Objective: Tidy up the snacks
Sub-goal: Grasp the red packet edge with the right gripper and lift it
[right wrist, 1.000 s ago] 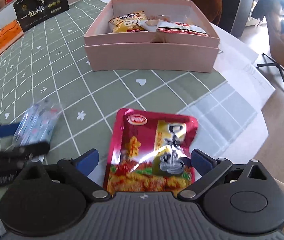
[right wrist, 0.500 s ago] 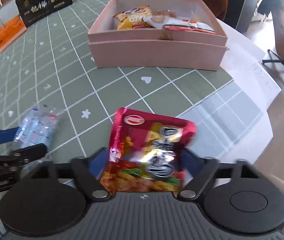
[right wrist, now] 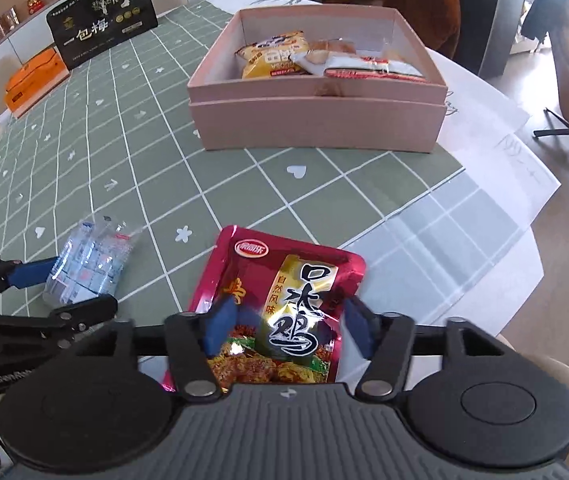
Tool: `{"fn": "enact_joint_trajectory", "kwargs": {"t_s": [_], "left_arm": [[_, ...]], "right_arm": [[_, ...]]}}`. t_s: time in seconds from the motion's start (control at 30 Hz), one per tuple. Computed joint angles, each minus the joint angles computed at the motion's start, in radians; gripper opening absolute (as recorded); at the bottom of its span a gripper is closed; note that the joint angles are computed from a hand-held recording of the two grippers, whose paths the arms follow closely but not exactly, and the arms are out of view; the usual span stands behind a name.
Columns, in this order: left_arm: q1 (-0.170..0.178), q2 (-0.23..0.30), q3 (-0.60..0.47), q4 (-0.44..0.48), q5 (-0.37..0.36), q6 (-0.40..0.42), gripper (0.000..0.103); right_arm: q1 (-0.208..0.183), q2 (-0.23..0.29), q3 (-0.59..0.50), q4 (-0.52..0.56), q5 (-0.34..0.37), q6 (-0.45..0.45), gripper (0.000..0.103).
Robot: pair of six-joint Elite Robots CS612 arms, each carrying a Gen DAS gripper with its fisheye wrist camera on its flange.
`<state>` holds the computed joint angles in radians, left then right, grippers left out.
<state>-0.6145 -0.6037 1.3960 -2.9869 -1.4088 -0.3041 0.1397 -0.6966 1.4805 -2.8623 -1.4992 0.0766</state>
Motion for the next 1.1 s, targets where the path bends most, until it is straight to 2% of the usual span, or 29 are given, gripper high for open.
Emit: {"fn": "enact_joint_trajectory", "kwargs": {"t_s": [0.1,0.2,0.37,0.5,0.57,0.6,0.67,0.73,0.83,1.1], "left_arm": [[0.0,0.001,0.004,-0.013,0.002,-0.002,0.072],[0.004,0.0,0.006,-0.02,-0.012,-0.008,0.072],[0.026,0.0,0.011,-0.057,-0.089,-0.078,0.071],[0.044,0.0,0.015,-0.08,-0.14,-0.162,0.063],[0.05,0.001,0.017,-0.093,-0.155,-0.184,0.06],[0.052,0.002,0.018,-0.099,-0.161,-0.19,0.058],[0.056,0.003,0.022,-0.111,-0.169,-0.196,0.056],[0.058,0.003,0.025,-0.121,-0.173,-0.202,0.052],[0.06,0.004,0.03,-0.135,-0.174,-0.213,0.047],[0.073,0.011,0.04,-0.185,-0.205,-0.245,0.037]], "right_arm": [[-0.002,0.01,-0.011,0.022,0.019,0.001,0.082],[0.011,0.016,-0.019,0.025,-0.016,-0.031,0.085],[0.035,0.011,-0.021,0.032,-0.082,-0.105,0.067],[0.052,0.003,-0.014,0.003,-0.159,-0.166,0.056],[0.062,-0.001,-0.011,-0.018,-0.211,-0.186,0.051],[0.067,-0.003,-0.011,-0.029,-0.241,-0.197,0.045],[0.074,-0.01,-0.012,-0.037,-0.263,-0.217,0.041],[0.072,-0.022,-0.014,-0.024,-0.224,-0.221,0.035],[0.064,-0.04,-0.016,0.022,-0.109,-0.193,0.033],[0.048,-0.052,-0.033,0.103,0.115,-0.109,0.029]]}}
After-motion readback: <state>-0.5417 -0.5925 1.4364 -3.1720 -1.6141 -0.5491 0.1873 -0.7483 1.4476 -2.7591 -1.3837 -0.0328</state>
